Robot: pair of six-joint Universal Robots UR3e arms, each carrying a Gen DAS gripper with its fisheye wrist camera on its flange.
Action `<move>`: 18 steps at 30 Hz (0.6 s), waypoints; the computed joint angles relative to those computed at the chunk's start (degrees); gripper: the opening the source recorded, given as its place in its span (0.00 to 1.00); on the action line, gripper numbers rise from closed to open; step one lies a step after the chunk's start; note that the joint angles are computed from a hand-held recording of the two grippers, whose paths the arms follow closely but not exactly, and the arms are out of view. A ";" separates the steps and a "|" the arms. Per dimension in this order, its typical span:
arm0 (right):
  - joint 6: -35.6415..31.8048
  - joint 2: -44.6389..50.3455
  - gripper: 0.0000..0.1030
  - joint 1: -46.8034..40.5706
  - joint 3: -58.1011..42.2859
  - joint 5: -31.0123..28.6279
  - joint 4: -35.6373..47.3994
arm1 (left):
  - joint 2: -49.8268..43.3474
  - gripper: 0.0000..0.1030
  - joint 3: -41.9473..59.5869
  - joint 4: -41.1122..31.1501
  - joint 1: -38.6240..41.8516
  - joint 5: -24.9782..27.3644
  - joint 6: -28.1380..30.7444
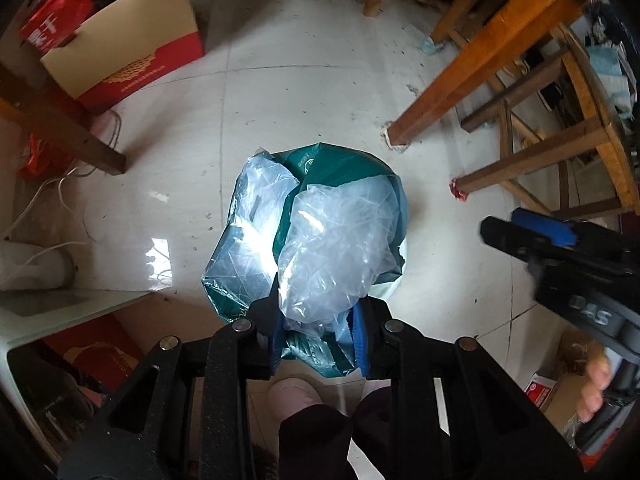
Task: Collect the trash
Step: 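Open the left tool to drop the bag into the bucket while the right tool drops the lid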
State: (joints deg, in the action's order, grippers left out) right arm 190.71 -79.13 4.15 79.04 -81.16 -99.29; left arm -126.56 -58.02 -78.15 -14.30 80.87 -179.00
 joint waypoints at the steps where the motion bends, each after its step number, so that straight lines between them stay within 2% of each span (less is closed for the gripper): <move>1: 0.10 -0.51 0.39 -0.35 -0.17 -0.12 0.52 | -1.06 0.32 1.36 -0.67 -0.27 -0.42 0.03; 3: 0.30 -1.30 0.39 -0.75 -0.27 -0.54 1.16 | -4.63 0.55 7.19 -4.68 -1.26 -1.73 -0.66; 5: 0.12 -2.50 0.39 -1.54 -0.87 -0.93 2.45 | -6.88 0.63 10.52 -6.89 -1.97 -1.42 -2.08; 8: 0.23 -3.05 0.39 -2.00 -1.74 -1.29 3.19 | -10.08 0.63 16.07 -11.48 -2.69 -1.63 -3.19; 13: 0.19 -3.18 0.39 -2.62 -6.66 -1.12 7.03 | -8.45 0.63 19.59 -15.91 -2.73 -1.98 -3.99; 16: 0.28 -2.81 0.39 -2.59 -11.67 -0.81 10.80 | -8.13 0.63 26.34 -21.94 -2.46 -1.31 -4.20; 18: 0.18 -2.16 0.39 -2.62 -16.10 -0.60 14.03 | -9.11 0.63 35.65 -28.82 -2.05 -0.93 -4.28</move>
State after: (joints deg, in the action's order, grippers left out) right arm 190.90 -81.29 1.53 62.94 -81.76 -85.26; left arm -135.68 -22.37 -106.97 -16.35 79.94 -183.28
